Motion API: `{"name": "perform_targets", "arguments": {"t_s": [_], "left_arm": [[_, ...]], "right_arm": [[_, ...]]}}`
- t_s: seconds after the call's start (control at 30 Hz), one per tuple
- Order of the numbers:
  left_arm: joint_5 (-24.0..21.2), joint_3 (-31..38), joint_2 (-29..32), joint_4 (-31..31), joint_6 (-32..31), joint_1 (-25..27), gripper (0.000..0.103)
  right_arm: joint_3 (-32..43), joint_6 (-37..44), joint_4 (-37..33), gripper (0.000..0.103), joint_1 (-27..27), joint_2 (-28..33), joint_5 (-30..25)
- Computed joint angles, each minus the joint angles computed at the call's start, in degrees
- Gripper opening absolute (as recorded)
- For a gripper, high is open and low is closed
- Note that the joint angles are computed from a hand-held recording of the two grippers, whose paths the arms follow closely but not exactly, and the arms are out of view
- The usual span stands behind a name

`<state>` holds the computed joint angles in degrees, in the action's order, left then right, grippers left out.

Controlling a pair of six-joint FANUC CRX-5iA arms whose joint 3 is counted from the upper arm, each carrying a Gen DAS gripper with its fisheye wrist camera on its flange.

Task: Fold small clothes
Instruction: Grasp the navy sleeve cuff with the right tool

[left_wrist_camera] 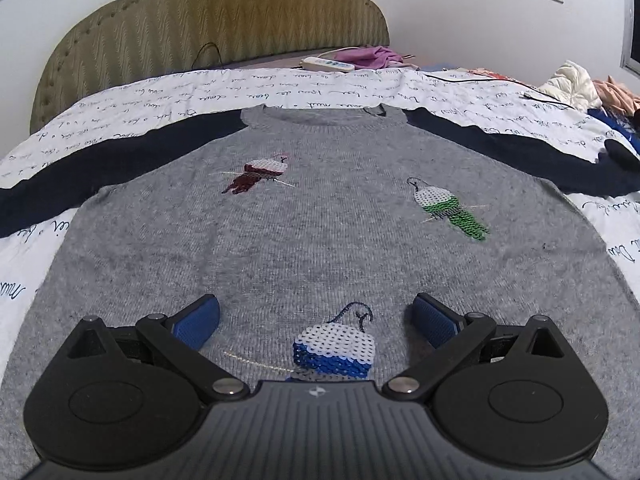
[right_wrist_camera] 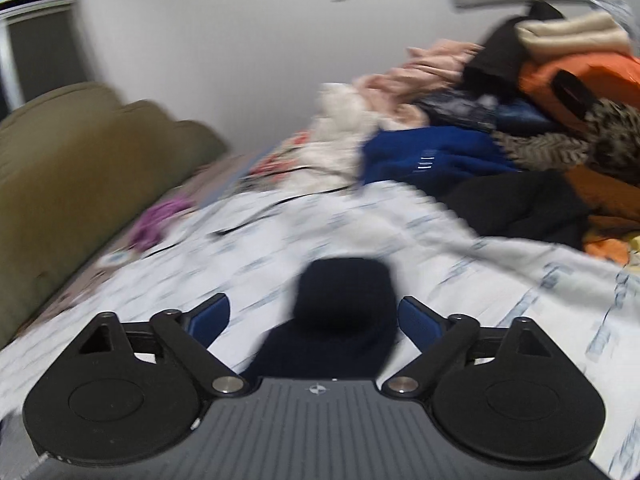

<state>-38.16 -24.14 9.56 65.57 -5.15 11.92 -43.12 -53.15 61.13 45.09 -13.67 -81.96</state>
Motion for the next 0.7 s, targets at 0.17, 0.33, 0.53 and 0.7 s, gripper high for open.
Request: {"name": "perform_targets", "arguments": {"t_s": [0.17, 0.33, 0.53, 0.7], "left_arm": [[0.15, 0.01, 0.09, 0.28, -0.19, -0.13, 0.103], [0.09, 0.06, 0.16, 0.33, -0.1, -0.16, 0.103], [-0.01, 0.46, 0.57, 0.53, 0.22, -0.37, 0.103], [-0.98, 0.8, 0.96, 0.89, 0.5, -0.05, 0.103]], "right_arm": [[-3.84, -0.59, 0.4, 0.088, -6.6, -1.43, 8.08], [-6.78, -0.89, 5.52, 0.084, -11.39, -2.37, 16.44], [-5.97, 0.55, 7.02, 0.023, -12.24, -1.8, 18.57], [-3.06, 1.97, 10.23, 0.018, -9.21, -0.11, 13.65]]}}
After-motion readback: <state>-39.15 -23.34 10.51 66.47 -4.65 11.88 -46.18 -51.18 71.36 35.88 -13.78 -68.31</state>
